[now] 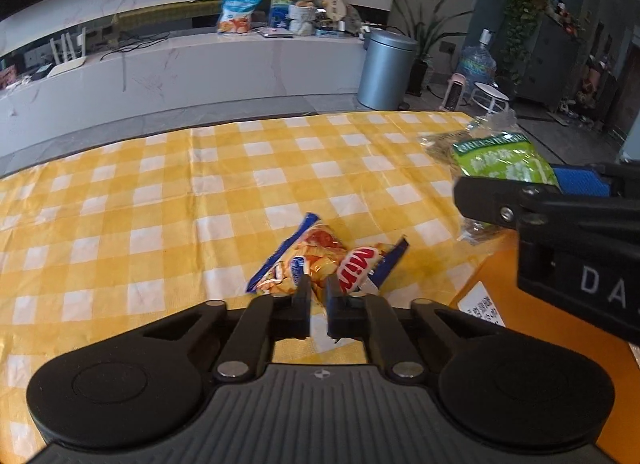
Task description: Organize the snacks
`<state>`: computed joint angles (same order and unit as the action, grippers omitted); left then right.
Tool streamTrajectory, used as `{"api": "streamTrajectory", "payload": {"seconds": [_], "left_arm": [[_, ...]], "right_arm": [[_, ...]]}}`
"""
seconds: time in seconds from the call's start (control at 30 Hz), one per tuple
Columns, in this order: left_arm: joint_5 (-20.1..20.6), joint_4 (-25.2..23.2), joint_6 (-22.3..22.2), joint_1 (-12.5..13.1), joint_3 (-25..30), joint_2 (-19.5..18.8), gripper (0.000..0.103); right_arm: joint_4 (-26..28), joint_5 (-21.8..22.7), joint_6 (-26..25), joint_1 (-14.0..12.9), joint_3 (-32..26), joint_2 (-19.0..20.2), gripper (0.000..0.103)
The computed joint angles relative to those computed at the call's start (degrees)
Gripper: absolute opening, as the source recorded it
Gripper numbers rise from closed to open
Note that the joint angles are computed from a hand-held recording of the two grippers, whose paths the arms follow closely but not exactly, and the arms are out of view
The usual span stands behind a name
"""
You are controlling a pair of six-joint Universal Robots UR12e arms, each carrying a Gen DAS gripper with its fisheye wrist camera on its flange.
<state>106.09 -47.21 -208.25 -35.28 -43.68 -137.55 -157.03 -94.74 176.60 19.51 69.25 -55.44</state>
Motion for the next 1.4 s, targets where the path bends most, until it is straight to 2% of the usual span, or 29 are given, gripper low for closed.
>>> {"api": "streamTrajectory", "payload": {"seconds": [0.2,0.33,0.37,0.4,0.43,0.47,0.5,0.6,0.7,0.93,1.03,1.07,1.13,1.17,1.2,1.4], "left_arm": [[2.4,0.9,-1.5,-0.3,-3.2,2.2,0.000],[1.1,4.0,-1.1,-0.1,-5.3,3.5,0.000],[0.7,3.8,-0.9,-0.1,-5.1,3.5,0.005],[0.8,3.8,-0.9,-0.1,-4.9,3.5,0.022],[0.6,4.2,-0.4,-0.1,-4.5,3.2,0.033],[0.5,4.6,0.4,-0.2,-4.5,3.2,0.055],[0.8,5.1,1.4,-0.3,-4.3,3.0,0.069],[0.7,6.1,5.6,-0.7,-3.2,2.2,0.075],[-0.2,7.6,6.8,-0.7,-3.4,1.7,0.082],[-1.3,8.4,6.0,-0.6,-2.9,0.5,0.082],[0.5,5.1,5.7,-0.7,-1.2,-0.4,0.074],[1.1,4.3,5.5,-0.7,-0.7,-0.7,0.070],[1.2,5.0,4.7,-0.6,-1.1,-0.8,0.051],[0.8,5.6,4.2,-0.5,-1.4,-0.7,0.034],[0.4,6.2,3.9,-0.4,-1.8,-0.6,0.024],[0.4,8.1,3.3,-0.4,-3.3,0.2,0.003]], "right_arm": [[-0.1,0.6,-0.3,0.0,0.4,-0.2,0.039],[0.3,2.1,-1.2,0.2,0.9,-0.6,0.038],[0.1,2.1,-1.4,0.2,0.9,-0.7,0.038],[-0.3,1.8,-1.7,0.3,0.9,-0.7,0.038],[-0.5,1.6,-1.7,0.3,0.8,-0.6,0.038],[-0.5,1.4,-1.7,0.3,0.5,-0.6,0.038],[-0.4,1.3,-1.6,0.3,0.2,-0.4,0.038],[-0.7,1.2,-1.7,0.0,-0.7,-0.2,0.038],[0.1,1.9,-0.7,-0.6,-1.4,-0.1,0.038],[2.3,4.1,2.3,-1.4,-2.0,0.0,0.038],[2.6,4.3,2.3,-1.5,-1.9,0.1,0.038],[2.7,4.6,2.2,-1.5,-1.9,0.0,0.038],[2.9,5.0,2.1,-1.5,-1.8,0.0,0.038],[3.0,5.1,2.0,-1.5,-1.7,0.0,0.038],[3.1,5.1,2.0,-1.5,-1.7,0.0,0.038],[2.9,4.9,1.8,-1.5,-1.4,0.0,0.038]]}}
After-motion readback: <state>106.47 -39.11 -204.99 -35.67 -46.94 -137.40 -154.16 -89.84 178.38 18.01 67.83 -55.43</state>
